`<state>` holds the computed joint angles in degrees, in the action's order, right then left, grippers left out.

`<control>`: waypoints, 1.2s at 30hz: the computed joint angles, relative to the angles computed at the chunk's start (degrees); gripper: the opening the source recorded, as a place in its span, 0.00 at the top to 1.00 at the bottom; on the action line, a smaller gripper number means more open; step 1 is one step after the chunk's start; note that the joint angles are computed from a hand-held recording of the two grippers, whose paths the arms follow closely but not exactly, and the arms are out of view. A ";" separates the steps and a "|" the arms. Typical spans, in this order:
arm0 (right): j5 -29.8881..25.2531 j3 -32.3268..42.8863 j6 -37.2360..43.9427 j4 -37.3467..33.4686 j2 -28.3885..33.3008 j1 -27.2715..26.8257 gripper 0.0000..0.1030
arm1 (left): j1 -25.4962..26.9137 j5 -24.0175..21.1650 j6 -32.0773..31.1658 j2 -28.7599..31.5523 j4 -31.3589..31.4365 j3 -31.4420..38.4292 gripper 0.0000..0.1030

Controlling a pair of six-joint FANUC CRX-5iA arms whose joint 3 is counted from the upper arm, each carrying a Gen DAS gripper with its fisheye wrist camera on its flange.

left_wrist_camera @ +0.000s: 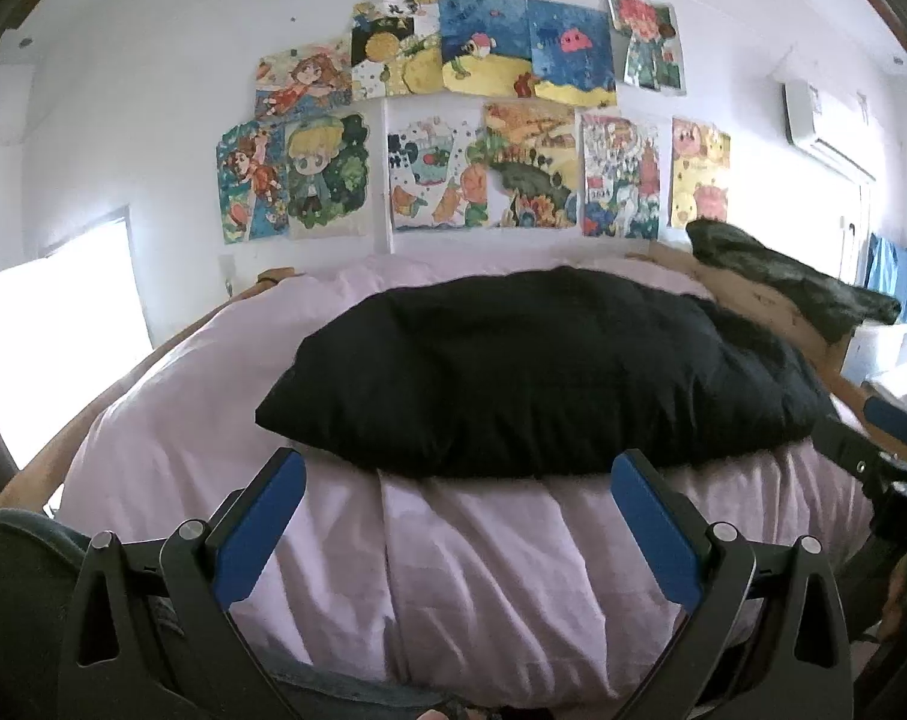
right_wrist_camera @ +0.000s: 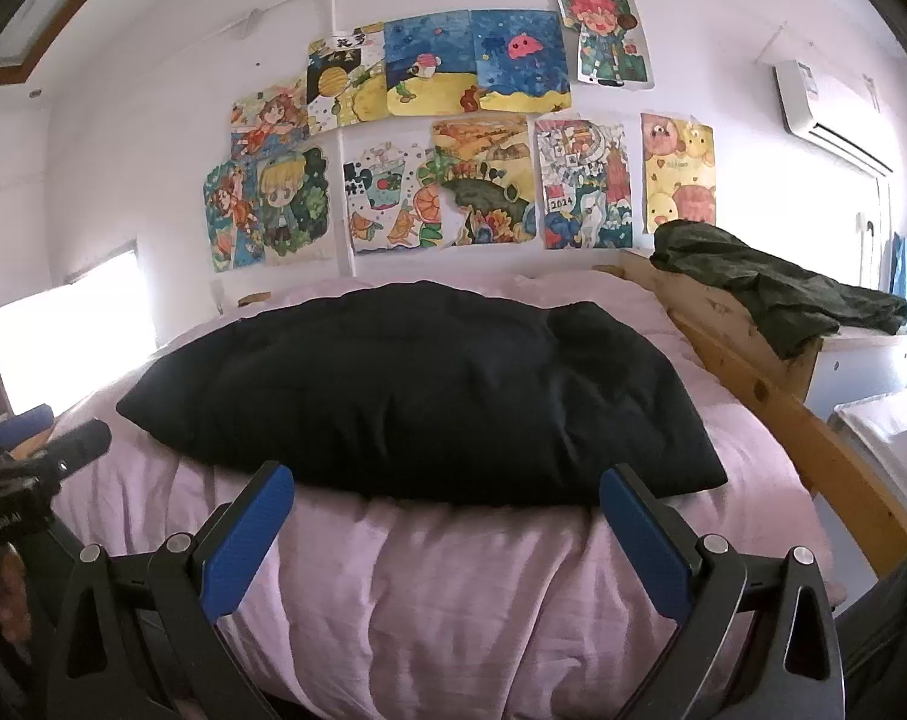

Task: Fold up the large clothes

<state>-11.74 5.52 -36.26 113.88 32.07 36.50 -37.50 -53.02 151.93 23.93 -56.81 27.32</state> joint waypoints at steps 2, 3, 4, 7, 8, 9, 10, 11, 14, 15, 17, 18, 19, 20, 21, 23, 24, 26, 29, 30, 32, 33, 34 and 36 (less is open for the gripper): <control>-0.10 0.29 2.17 -2.64 0.44 0.40 0.00 | 0.21 -0.15 -0.81 0.34 0.57 0.28 0.03; -0.01 0.24 2.36 -3.06 0.46 0.41 0.00 | 0.26 -0.22 -1.01 0.46 0.70 0.37 0.03; -0.01 0.33 2.30 -3.23 0.53 0.43 0.00 | 0.30 -0.25 -1.23 0.56 0.82 0.46 0.03; -0.09 0.49 1.78 -3.24 0.66 0.48 0.00 | 0.30 -0.32 -1.83 0.82 0.94 0.68 0.03; -0.22 0.52 2.41 -3.89 0.67 0.60 0.00 | 0.28 -0.39 -2.02 0.94 0.97 0.79 0.03; -0.33 0.56 3.00 -4.55 0.71 0.74 0.00 | 0.27 -0.50 -2.30 1.06 1.01 0.91 0.03; -0.40 0.66 3.43 -5.07 0.81 0.84 0.00 | 0.27 -0.58 -2.54 1.15 1.04 0.99 0.03; -0.46 0.62 3.46 -5.18 0.81 0.89 0.00 | 0.33 -0.56 -2.73 1.19 1.12 1.03 0.03; -0.39 0.61 2.74 -4.36 0.78 0.72 0.00 | 0.34 -0.58 -2.74 1.28 1.12 1.10 0.03; -0.39 0.66 2.61 -4.25 0.82 0.70 0.00 | 0.35 -0.53 -2.74 1.28 1.14 1.08 0.03; -0.39 0.64 2.91 -4.61 0.82 0.71 0.00 | 0.34 -0.54 -2.68 1.27 1.08 1.08 0.03; -0.29 0.57 2.91 -4.58 0.75 0.64 0.00 | 0.36 -0.48 -2.68 1.23 1.09 1.02 0.03; -0.36 0.56 2.82 -4.61 0.77 0.68 0.00 | 0.37 -0.44 -2.63 1.27 1.06 1.04 0.03; -0.42 0.58 2.82 -4.75 0.79 0.72 0.00 | 0.39 -0.46 -2.74 1.22 1.12 1.00 0.03; -0.63 0.58 2.88 -5.00 0.83 0.84 0.00 | 0.38 -0.49 -2.75 1.25 1.11 1.03 0.03; -0.91 0.64 2.70 -5.15 0.92 0.98 0.00 | 0.37 -0.45 -2.70 1.27 1.05 1.02 0.03; -0.65 0.61 2.66 -4.90 0.87 0.81 0.00 | 0.37 -0.47 -2.72 1.24 1.07 1.01 0.03; -0.61 0.60 2.68 -4.89 0.87 0.80 0.00 | 0.37 -0.52 -2.74 1.32 1.06 1.09 0.03; -0.58 0.63 2.68 -4.85 0.88 0.78 0.00 | 0.37 -0.49 -2.75 1.30 1.07 1.06 0.03; -0.61 0.63 2.73 -4.96 0.89 0.82 0.00 | 0.35 -0.53 -2.72 1.29 1.07 1.06 0.03; -0.78 0.63 3.13 -5.48 0.91 0.96 0.00 | 0.35 -0.49 -2.64 1.30 1.02 1.05 0.03; -0.73 0.63 2.94 -5.32 0.89 0.93 0.00 | 0.36 -0.48 -2.65 1.27 1.05 1.03 0.03; -0.67 0.61 2.66 -5.03 0.87 0.86 0.00 | 0.38 -0.45 -2.69 1.20 1.08 0.95 0.03; -0.76 0.64 2.83 -5.18 0.90 0.91 0.00 | 0.38 -0.39 -2.64 1.21 1.04 0.93 0.03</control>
<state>-12.51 6.16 -33.43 108.70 32.97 37.41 -37.12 -53.41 149.29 25.14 -55.77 28.25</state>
